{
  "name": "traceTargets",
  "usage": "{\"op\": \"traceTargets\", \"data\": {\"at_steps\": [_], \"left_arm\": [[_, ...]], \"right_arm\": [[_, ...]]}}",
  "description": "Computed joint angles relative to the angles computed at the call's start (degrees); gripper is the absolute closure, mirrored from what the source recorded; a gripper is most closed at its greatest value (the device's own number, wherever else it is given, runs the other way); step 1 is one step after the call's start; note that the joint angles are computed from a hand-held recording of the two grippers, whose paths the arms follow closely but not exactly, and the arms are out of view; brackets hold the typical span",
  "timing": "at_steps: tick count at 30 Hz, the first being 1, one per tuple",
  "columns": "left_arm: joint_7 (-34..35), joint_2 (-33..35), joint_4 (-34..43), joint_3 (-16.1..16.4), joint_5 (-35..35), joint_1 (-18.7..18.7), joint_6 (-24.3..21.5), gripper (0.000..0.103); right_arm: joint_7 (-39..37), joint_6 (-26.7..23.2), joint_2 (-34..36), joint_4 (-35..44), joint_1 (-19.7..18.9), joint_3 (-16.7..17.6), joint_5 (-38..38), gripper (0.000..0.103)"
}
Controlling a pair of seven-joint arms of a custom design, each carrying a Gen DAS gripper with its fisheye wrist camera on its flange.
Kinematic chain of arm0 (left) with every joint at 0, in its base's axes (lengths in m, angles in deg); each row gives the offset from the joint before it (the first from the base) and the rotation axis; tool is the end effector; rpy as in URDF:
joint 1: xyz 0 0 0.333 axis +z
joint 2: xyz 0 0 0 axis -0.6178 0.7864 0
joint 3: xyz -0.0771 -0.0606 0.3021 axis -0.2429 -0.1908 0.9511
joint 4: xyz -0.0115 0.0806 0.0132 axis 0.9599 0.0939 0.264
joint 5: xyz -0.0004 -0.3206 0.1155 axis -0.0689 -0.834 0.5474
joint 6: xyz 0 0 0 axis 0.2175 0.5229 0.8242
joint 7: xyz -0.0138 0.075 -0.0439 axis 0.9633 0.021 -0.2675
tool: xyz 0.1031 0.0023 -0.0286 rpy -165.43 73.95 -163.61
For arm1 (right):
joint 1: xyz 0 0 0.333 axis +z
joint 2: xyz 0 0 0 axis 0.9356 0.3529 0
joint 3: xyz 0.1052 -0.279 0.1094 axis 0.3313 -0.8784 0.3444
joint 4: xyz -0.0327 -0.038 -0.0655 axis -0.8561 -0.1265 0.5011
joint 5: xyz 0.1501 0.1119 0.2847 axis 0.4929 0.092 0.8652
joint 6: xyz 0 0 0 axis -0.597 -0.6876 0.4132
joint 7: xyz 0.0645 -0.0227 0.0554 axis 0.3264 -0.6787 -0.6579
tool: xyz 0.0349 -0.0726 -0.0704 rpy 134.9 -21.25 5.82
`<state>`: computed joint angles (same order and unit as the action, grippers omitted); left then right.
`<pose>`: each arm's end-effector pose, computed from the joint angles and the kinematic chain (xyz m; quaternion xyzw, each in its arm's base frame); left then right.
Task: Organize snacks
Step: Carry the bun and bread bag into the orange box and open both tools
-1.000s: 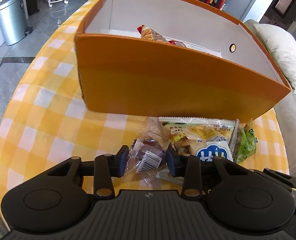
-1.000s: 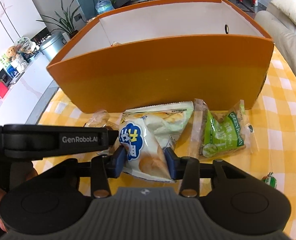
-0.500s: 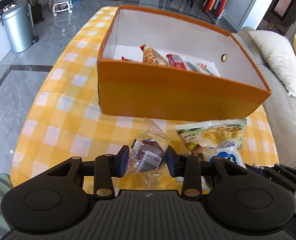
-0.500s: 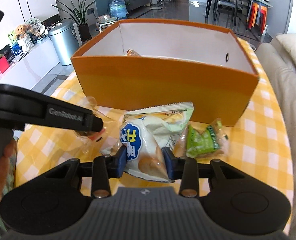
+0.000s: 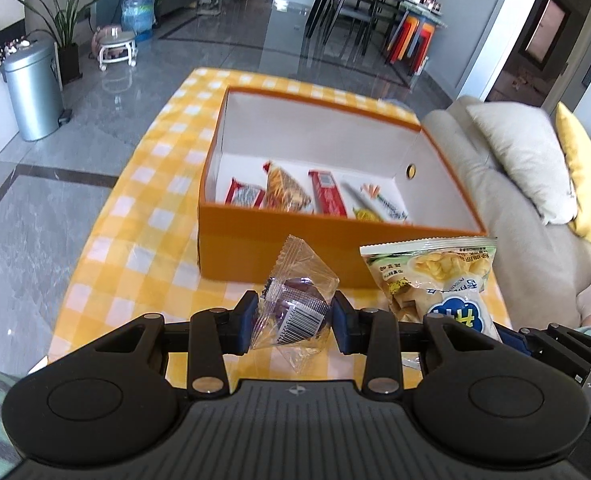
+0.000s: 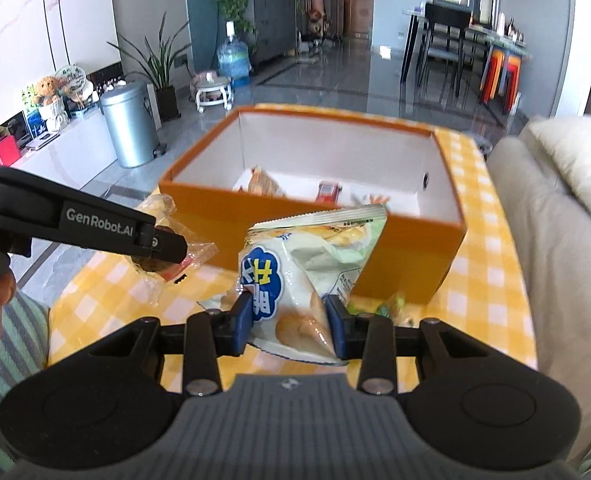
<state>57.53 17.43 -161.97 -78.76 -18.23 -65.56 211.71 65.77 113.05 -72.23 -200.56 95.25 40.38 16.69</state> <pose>0.3671 -0.3873 0.5145 -0.7778 0.5279 -0.2751 0.2017 0.4420 0.2239 0.4631 -0.8155 0.4233 -0.1561 0.3625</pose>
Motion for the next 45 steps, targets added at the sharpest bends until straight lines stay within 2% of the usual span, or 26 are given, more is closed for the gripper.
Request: {"op": "traceTargets", "data": {"at_steps": [6, 17, 24, 26, 36, 41, 45], "left_arm": [[0.4, -0.5, 1.1, 0.2, 2.0, 0.3, -0.5, 0.060], [4.8, 2.2, 4.3, 1.2, 4.0, 1.3, -0.3, 0.060], [8.8, 4.5, 7.4, 2.4, 5.0, 1.9, -0.7, 0.060], [9.9, 5.1, 8.1, 2.9, 5.2, 2.3, -0.1, 0.060], [22.2, 11.2, 15.4, 5.1, 2.5, 3.8, -1.1, 0.060], [28.5, 14.6, 18.7, 6.3, 0.6, 4.5, -1.3, 0.060], [33.5, 17.5, 22.0, 7.2, -0.4, 4.6, -4.0, 0.060]], "right_arm": [[-1.5, 1.0, -0.1, 1.3, 0.0, -0.3, 1.0, 0.067], [0.0, 1.1, 2.8, 4.9, -1.1, -0.1, -1.9, 0.067], [0.2, -0.5, 7.3, 11.3, -2.5, 0.2, -4.4, 0.067], [2.1, -1.1, 9.2, 13.8, -2.7, -0.2, -7.2, 0.067], [14.2, -8.7, 19.9, 28.8, -2.5, -3.5, -23.2, 0.067], [18.6, -14.4, 25.6, 37.1, -2.0, -5.0, -29.0, 0.067], [21.2, -19.6, 30.4, 44.6, -1.5, -5.9, -33.0, 0.067]]}}
